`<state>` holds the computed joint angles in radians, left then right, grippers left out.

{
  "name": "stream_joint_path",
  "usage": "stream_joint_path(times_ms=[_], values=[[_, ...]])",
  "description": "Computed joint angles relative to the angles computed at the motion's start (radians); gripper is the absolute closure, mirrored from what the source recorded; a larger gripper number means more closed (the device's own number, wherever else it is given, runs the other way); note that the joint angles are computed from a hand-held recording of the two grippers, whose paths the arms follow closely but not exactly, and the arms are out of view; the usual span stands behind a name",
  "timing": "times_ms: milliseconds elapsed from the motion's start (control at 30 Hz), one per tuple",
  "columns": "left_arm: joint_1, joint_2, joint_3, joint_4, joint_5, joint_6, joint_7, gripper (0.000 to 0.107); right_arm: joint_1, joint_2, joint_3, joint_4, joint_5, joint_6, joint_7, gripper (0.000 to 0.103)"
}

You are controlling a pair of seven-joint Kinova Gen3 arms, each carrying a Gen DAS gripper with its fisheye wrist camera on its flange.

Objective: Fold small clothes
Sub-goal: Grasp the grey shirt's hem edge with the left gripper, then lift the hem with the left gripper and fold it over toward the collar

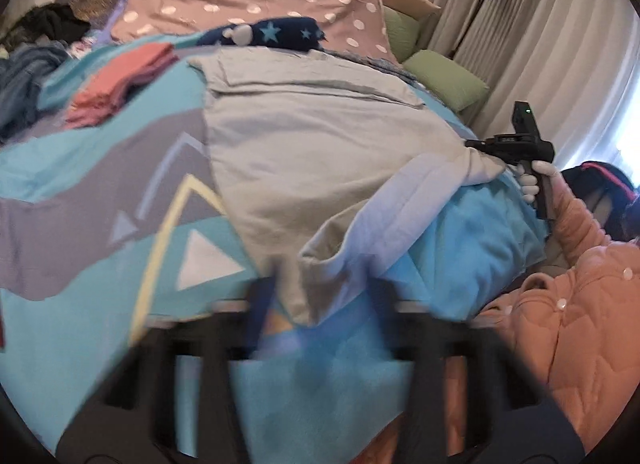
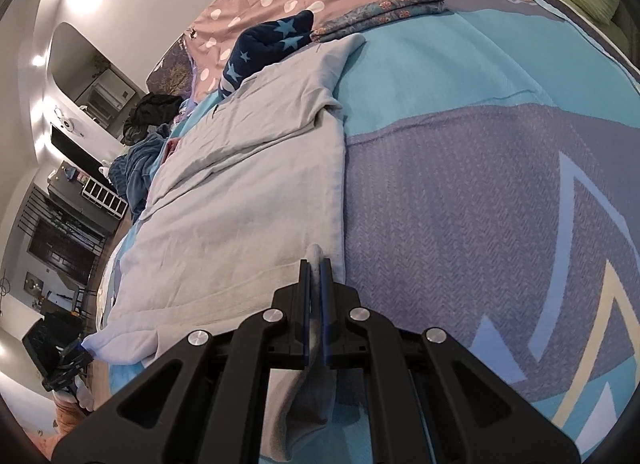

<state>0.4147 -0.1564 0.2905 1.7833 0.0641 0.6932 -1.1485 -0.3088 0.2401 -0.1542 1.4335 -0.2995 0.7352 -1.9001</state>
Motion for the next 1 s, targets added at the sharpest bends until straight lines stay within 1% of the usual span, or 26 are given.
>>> stream_joint_path(times_ms=[33, 67, 100, 133, 167, 200, 300, 333, 433, 600, 700, 800, 900, 1000], values=[[0.003, 0.000, -0.010, 0.004, 0.024, -0.011, -0.028, 0.098, -0.005, -0.004, 0.003, 0.000, 0.008, -0.001, -0.008, 0.099], [-0.009, -0.002, -0.001, 0.006, 0.033, -0.029, -0.042, 0.098, -0.006, -0.010, 0.003, 0.003, 0.010, -0.009, -0.005, 0.099], [-0.037, -0.003, 0.027, 0.004, 0.024, -0.041, -0.040, 0.098, -0.002, -0.017, 0.000, 0.008, 0.005, -0.017, 0.003, 0.099], [-0.050, -0.008, 0.041, -0.001, 0.000, -0.055, -0.022, 0.098, 0.005, -0.030, -0.007, 0.016, -0.008, -0.030, 0.023, 0.099], [-0.047, -0.012, 0.036, -0.006, -0.021, -0.069, -0.005, 0.098, 0.010, -0.039, -0.011, 0.022, -0.019, -0.039, 0.039, 0.099], [-0.030, -0.023, 0.017, -0.010, -0.053, -0.094, 0.017, 0.098, 0.017, -0.054, -0.018, 0.030, -0.036, -0.057, 0.066, 0.099], [-0.055, -0.041, 0.021, -0.035, -0.102, -0.139, 0.033, 0.098, 0.015, -0.097, -0.021, 0.044, -0.052, -0.113, 0.112, 0.099], [-0.065, -0.041, 0.025, -0.046, -0.117, -0.143, 0.036, 0.098, 0.011, -0.114, -0.019, 0.048, -0.051, -0.138, 0.118, 0.099], [-0.114, -0.029, 0.063, -0.094, -0.202, -0.144, 0.080, 0.098, 0.005, -0.147, -0.014, 0.047, -0.053, -0.187, 0.136, 0.099], [-0.147, 0.030, 0.084, -0.167, -0.324, -0.157, 0.162, 0.098, -0.005, -0.151, -0.003, -0.005, -0.025, -0.202, 0.153, 0.099], [-0.138, 0.073, 0.071, -0.209, -0.390, -0.157, 0.217, 0.098, -0.012, -0.128, 0.002, -0.051, 0.004, -0.193, 0.143, 0.099], [-0.112, 0.109, 0.047, -0.247, -0.435, -0.144, 0.260, 0.098, -0.012, -0.097, 0.004, -0.098, 0.019, -0.178, 0.136, 0.099], [-0.083, 0.155, 0.012, -0.295, -0.461, -0.130, 0.295, 0.098, -0.024, -0.063, 0.015, -0.145, 0.060, -0.164, 0.105, 0.099], [-0.048, 0.193, -0.024, -0.343, -0.491, -0.107, 0.313, 0.098, -0.025, -0.030, 0.017, -0.189, 0.079, -0.150, 0.086, 0.099]])
